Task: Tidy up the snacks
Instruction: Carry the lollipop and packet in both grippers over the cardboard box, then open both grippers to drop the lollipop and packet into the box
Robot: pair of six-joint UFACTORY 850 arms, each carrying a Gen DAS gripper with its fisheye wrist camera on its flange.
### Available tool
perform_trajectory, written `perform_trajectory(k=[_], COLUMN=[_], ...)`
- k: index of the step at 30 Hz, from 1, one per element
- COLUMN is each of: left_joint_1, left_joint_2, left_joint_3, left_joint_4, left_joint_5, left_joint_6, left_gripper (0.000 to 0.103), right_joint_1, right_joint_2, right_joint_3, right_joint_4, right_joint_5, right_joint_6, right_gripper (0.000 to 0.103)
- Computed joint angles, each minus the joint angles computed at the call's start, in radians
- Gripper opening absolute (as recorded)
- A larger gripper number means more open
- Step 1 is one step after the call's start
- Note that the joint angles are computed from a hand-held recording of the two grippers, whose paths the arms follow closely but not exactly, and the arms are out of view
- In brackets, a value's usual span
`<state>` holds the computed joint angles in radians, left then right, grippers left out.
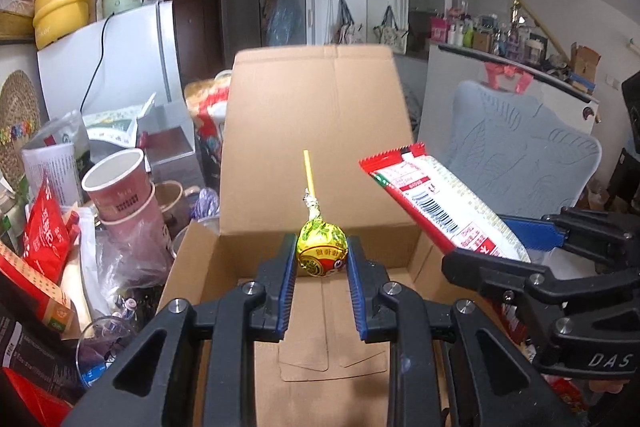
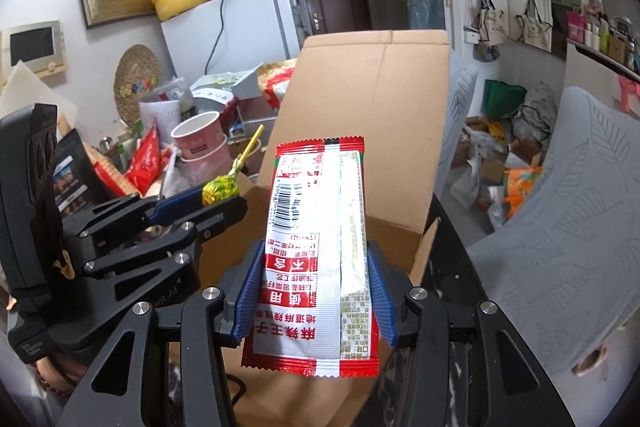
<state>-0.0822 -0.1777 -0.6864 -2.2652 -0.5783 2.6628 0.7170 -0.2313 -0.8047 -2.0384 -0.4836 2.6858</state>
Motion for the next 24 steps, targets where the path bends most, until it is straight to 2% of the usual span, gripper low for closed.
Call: perform_trajectory(k=[6, 15, 20, 21, 22, 23, 24], left_joint_1=[-0.015, -0.04, -0.048, -0.052, -0.055, -0.061, -0.065], left_joint_2=[-0.043, -0.059, -0.07, -0.069, -0.069, -0.067, -0.064], left_joint_3=[-0.032, -0.043, -0.057, -0.057, -0.056, -0.052, -0.048], left_joint_4=[-0.01, -0.054, 0.009, -0.005, -0.032, -0.089, -0.142], left_joint_5=[0.053, 0.1, 0.135, 0.149, 0.157, 0.167, 0.17], left_joint_6=[0.001, 0.041, -0.03, -0.025, -0.005, 0.042, 0.088], left_gripper=[0.024, 0.024, 0.026, 0.028, 0.04, 0.058, 0.066], right_joint_1=[-0.034, -0.045, -0.043, -0.043, -0.042, -0.041, -0.041], right_joint_2=[-0.03, -0.058, -0.064, -0.062, -0.06, -0.059, -0.057], right_joint_3=[-0.02, -0.046, -0.052, -0.049, -0.047, -0.045, -0.042], right_joint_4=[-0.023, 0.096, 0.166, 0.173, 0.175, 0.177, 0.187], right_joint_5=[0.057, 0.062, 0.052, 0.05, 0.047, 0.045, 0.044], right_joint_6=[0.036, -0.08, -0.149, -0.153, -0.152, -0.152, -0.16], right_gripper=[0.048, 0.051, 0.055, 0.058, 0.063, 0.064, 0.064])
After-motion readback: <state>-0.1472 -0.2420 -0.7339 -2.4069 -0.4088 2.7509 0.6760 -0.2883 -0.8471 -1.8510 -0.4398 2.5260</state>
